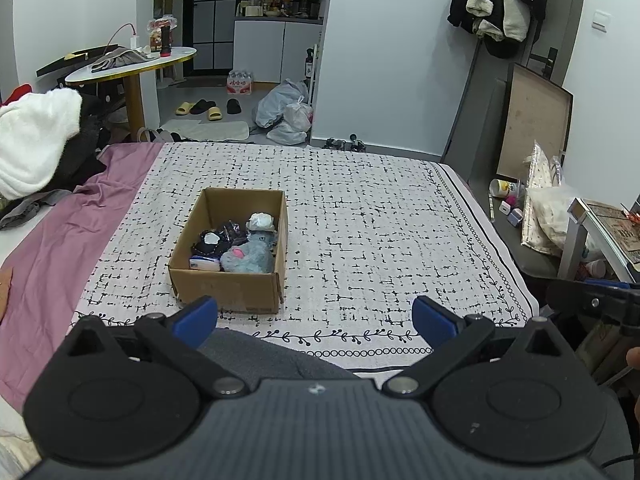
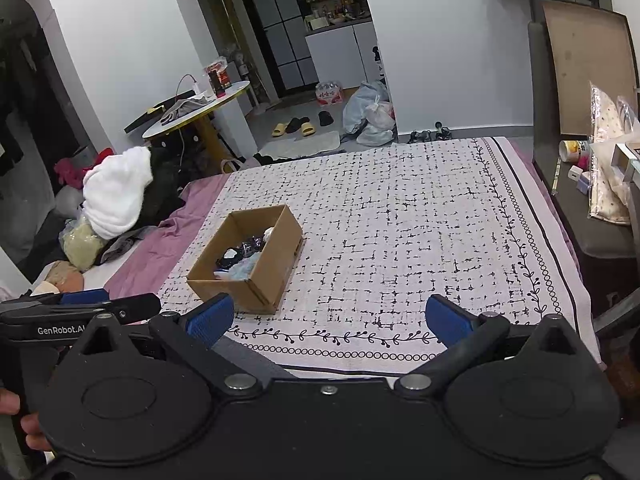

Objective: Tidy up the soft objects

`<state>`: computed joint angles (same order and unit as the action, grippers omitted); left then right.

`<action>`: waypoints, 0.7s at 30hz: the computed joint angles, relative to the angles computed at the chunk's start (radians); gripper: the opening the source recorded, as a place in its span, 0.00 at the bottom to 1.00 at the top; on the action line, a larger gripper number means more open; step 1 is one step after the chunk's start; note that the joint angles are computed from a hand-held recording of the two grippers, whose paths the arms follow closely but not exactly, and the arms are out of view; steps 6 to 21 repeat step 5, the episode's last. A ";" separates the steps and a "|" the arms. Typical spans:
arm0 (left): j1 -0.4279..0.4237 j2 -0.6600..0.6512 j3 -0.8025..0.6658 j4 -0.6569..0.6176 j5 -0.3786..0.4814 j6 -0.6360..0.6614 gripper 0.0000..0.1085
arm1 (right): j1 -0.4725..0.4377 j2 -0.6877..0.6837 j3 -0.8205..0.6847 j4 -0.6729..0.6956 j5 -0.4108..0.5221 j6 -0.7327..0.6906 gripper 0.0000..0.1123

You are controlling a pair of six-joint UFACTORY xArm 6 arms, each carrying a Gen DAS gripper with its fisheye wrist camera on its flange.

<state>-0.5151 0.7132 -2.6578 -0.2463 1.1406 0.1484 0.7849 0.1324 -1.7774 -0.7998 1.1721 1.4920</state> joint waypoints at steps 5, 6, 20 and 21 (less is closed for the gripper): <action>-0.002 -0.061 0.106 -0.008 -0.064 0.018 0.94 | 0.000 0.002 0.001 0.002 -0.003 0.003 0.92; -0.002 -0.061 0.106 -0.008 -0.064 0.018 0.94 | 0.000 0.002 0.001 0.002 -0.003 0.003 0.92; -0.002 -0.061 0.106 -0.008 -0.064 0.018 0.94 | 0.000 0.002 0.001 0.002 -0.003 0.003 0.92; -0.002 -0.061 0.106 -0.008 -0.064 0.018 0.94 | 0.000 0.002 0.001 0.002 -0.003 0.003 0.92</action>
